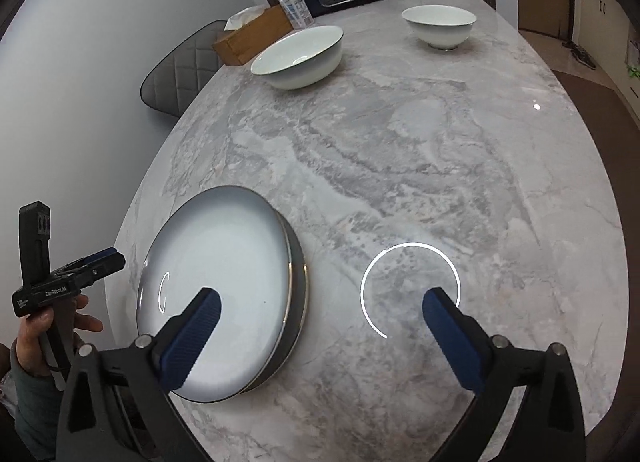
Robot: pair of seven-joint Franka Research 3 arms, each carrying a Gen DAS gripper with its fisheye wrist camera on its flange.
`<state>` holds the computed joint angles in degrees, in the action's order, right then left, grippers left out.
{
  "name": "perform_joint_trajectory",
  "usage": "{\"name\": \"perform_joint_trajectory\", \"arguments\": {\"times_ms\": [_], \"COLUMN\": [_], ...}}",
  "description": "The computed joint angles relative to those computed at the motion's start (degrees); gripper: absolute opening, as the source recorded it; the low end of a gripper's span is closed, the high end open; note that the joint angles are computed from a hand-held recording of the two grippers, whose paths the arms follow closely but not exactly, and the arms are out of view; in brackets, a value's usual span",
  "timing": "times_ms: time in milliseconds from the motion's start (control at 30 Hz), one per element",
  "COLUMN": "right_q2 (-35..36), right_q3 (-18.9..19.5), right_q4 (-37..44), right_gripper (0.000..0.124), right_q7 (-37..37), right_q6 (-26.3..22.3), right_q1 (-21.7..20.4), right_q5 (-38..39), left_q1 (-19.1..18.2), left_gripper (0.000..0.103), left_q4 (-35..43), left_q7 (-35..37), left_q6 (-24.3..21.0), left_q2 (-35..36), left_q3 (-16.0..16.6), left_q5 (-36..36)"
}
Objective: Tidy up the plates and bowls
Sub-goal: 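Open both tools and lift them away from the stacked plates, then move both tools toward the large white bowl on the table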
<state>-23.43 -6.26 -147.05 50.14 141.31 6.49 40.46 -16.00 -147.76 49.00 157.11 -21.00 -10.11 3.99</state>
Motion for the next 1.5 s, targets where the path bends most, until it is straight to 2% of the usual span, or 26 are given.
{"name": "perform_joint_trajectory", "arguments": {"times_ms": [133, 200, 267, 367, 500, 600, 733, 900, 1033, 1167, 1367, 1500], "right_q2": [1.7, 3.0, 4.8, 7.8, 13.8, 19.0, 26.8, 37.2, 45.3, 53.8, 65.8, 72.3], "right_q3": [-1.7, -2.1, -2.5, -2.6, -1.8, -0.8, 0.8, 3.7, 6.2, 8.3, 10.7, 11.6], "right_q4": [2.3, 4.1, 6.5, 10.7, 18.4, 25.4, 36.3, 50.6, 60.6, 70.8, 86.2, 95.5], "right_gripper": [0.103, 0.103, 0.103, 0.103, 0.103, 0.103, 0.103, 0.103, 0.103, 0.103, 0.103, 0.095], "right_q7": [-1.6, -2.0, -2.7, -3.4, -3.0, -1.0, 0.7, 5.0, 9.0, 13.2, 20.1, 23.5], "right_q6": [-2.1, -3.6, -5.4, -7.7, -10.6, -12.6, -15.8, -18.8, -19.9, -21.8, -25.9, -28.8], "right_q1": [-0.5, -0.9, -1.4, -2.4, -3.8, -4.9, -6.3, -7.7, -7.8, -7.8, -8.0, -7.4], "right_q5": [1.9, 2.7, 3.7, 4.8, 5.4, 5.0, 6.5, 5.9, 2.9, -0.2, -4.1, -7.3], "left_q1": [4.8, 5.2, 5.6, 5.1, 8.4, 9.2, 9.8, 9.3, 9.1, 8.5, 6.0, 4.8], "left_gripper": [0.103, 0.103, 0.103, 0.103, 0.103, 0.103, 0.103, 0.103, 0.103, 0.103, 0.103, 0.103], "left_q4": [0.2, 1.6, 4.6, 10.0, 19.3, 27.4, 40.3, 55.3, 67.3, 77.1, 93.3, 105.3], "left_q7": [-5.9, -6.5, -6.2, -3.5, -5.0, -1.4, -1.0, 0.2, 3.4, 6.1, 10.3, 12.1], "left_q6": [4.4, 4.8, 3.0, 1.8, -1.8, -4.3, -10.4, -16.2, -20.2, -22.6, -29.2, -34.1], "left_q2": [-0.2, 0.9, 3.0, 7.2, 13.4, 19.4, 28.4, 39.4, 48.9, 56.8, 68.4, 76.1], "left_q3": [-3.0, -2.4, -1.8, 0.7, 0.6, 1.5, 1.5, 1.9, 1.7, 1.7, 2.9, 3.5], "left_q5": [6.7, 7.8, 8.5, 5.8, 8.8, 6.4, 9.0, 10.9, 9.5, 8.5, 8.8, 7.9]}}
